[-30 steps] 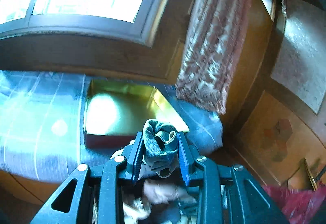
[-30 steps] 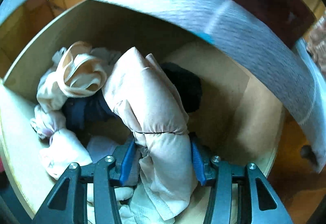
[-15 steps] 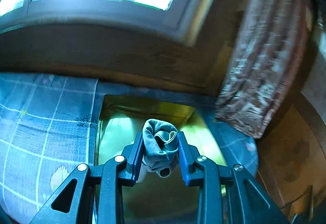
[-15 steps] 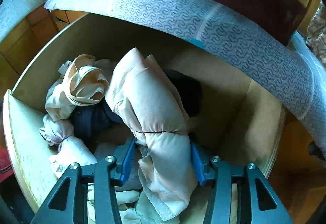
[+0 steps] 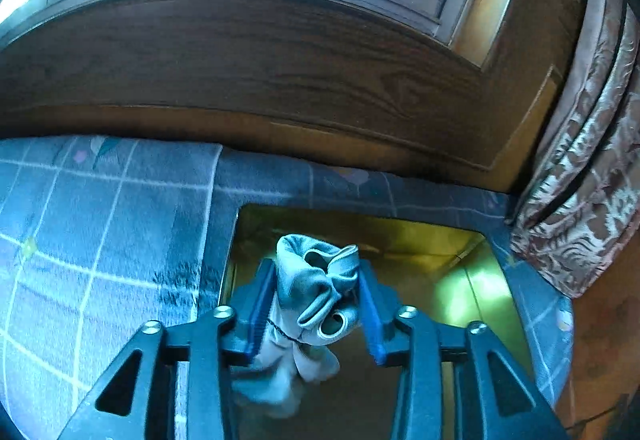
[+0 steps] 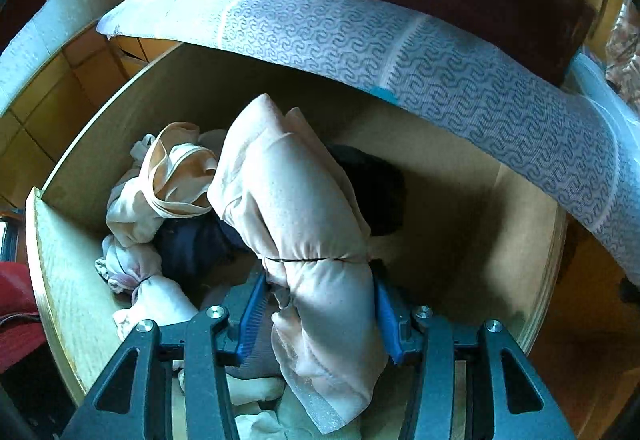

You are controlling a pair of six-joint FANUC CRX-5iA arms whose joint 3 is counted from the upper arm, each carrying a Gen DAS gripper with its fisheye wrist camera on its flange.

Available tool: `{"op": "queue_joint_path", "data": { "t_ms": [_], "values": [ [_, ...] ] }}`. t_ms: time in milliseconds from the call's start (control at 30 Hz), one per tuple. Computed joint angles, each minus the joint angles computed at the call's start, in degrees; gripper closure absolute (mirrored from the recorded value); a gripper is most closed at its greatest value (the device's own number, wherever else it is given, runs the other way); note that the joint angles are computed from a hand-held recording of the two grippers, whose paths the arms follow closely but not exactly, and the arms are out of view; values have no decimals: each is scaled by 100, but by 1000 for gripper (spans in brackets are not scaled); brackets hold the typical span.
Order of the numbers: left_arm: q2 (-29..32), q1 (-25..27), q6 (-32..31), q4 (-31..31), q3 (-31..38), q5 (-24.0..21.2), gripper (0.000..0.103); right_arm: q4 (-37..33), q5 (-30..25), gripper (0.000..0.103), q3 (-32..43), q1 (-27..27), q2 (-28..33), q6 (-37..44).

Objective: Organize soft objects
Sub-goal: 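Carry the sock into the maroon box and open the left tool while the right tool grasps beige stockings, then move the open left tool back over the drawer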

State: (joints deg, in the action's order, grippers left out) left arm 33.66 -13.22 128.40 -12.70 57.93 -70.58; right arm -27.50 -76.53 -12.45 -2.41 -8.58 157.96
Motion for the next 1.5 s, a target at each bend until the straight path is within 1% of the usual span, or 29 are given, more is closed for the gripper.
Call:
{"op": "queue_joint_path", "data": {
  "t_ms": [133, 167, 267, 367, 433, 567, 600, 667, 700, 733, 800, 900, 1033, 1100, 1200, 1300, 1467, 1500],
  "values": [
    [-76, 33, 332, -147, -144, 237, 36, -35, -24, 53, 48, -38, 60, 35],
    [-198, 37, 465, -190, -322, 390, 35, -33, -60, 53, 83, -52, 58, 27],
    [-537, 9, 684, -299, -729, 720, 35, -21, -57, 53, 95, -57, 59, 29],
    [-840, -182, 706, -635, -998, 809, 35, -20, -74, 53, 121, -73, 71, 36],
    [-1106, -389, 594, -898, -1286, 922, 35, -23, -69, 53, 114, -71, 68, 35],
    [-1538, -836, 479, -1304, -1805, 936, 34, -15, -55, 53, 111, -65, 67, 26],
    [-1688, -976, 570, -1450, -2018, 964, 34, -14, -50, 53, 104, -59, 64, 23],
    [-1962, -1162, 649, -1532, -2443, 1114, 34, -8, -49, 53, 107, -57, 64, 21],
    [-2118, -1310, 806, -1640, -2685, 1133, 34, -9, -43, 53, 98, -53, 61, 20],
    [-2184, -1418, 906, -1720, -2784, 1088, 34, -4, -36, 53, 93, -48, 58, 17],
    [-2402, -1653, 1077, -1836, -3147, 1159, 34, 22, -13, 53, 86, -32, 48, 2],
    [-2580, -2036, 1381, -2050, -3455, 1022, 34, 46, -1, 53, 86, -17, 38, -12],
    [-2613, -2458, 1770, -2278, -3657, 724, 34, 84, 40, 53, 57, 16, 4, -40],
    [-2555, -2611, 1852, -2269, -3728, 584, 34, 105, 74, 53, 31, 41, -25, -59],
    [-2363, -2811, 1795, -2270, -3671, 218, 34, 142, 119, 53, -18, 83, -71, -84],
    [-2329, -2849, 1655, -2075, -3774, 193, 34, 160, 145, 53, -49, 108, -95, -100],
    [-2310, -2849, 1597, -1775, -3929, 195, 34, 173, 208, 53, -120, 145, -148, -121],
    [-2261, -2840, 1532, -1685, -3910, 135, 34, 178, 223, 53, -128, 146, -155, -118]
  ]
}}
